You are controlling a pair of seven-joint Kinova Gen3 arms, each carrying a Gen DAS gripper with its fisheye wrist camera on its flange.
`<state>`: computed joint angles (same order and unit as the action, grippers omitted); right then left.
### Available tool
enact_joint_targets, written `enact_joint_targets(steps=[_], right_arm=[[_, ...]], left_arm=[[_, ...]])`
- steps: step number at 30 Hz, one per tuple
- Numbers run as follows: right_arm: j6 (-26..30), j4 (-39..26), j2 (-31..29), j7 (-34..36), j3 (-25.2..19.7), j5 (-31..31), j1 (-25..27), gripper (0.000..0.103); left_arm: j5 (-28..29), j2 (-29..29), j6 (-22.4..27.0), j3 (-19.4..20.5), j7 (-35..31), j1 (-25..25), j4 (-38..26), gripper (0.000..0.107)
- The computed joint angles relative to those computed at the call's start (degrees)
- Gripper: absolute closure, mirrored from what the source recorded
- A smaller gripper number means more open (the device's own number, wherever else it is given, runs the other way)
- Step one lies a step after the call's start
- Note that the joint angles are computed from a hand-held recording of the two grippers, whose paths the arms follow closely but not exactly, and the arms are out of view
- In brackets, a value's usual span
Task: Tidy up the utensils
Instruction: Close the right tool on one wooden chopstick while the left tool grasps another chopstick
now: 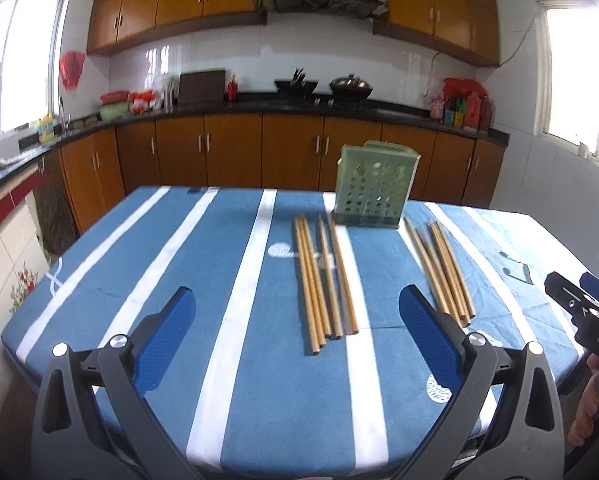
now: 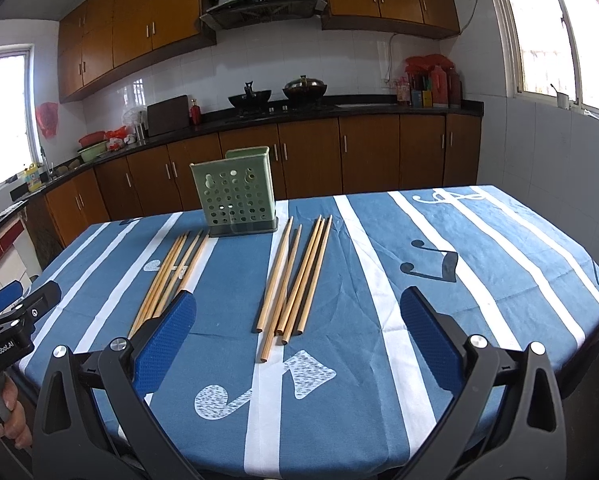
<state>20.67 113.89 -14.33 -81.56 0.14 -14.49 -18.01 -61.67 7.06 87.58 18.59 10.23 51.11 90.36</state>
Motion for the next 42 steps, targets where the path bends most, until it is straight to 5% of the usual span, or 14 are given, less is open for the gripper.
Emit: enact_joint_targets(steps=[14, 25, 36, 42], right_arm=[[20.95, -20.33, 20.69, -6.55, -4.52, 3.23, 6.03, 0.064], [22.06, -23.57, 25.45, -8.34, -5.47, 7.15, 4.65, 0.094], [19.68, -22.41, 25.13, -9.74, -4.91, 8.79, 5.58, 0.095], [19.22, -22.41, 25.48, -9.28, -5.17, 8.38, 5.95, 0.095]], left_arm=[[18.68, -6.42, -17.63, -3.66, -7.83, -16.33, 6.76, 0.008], [26.66, -5.39, -24.93, -4.87, -17.58, -23.32, 6.18, 0.029], [33.78, -1.59, -30.43, -7.54, -29.16, -25.22, 3.27, 0.077], [34.34, -1.01, -30.67, -8.27, -31.12, -24.55, 2.34, 0.083]])
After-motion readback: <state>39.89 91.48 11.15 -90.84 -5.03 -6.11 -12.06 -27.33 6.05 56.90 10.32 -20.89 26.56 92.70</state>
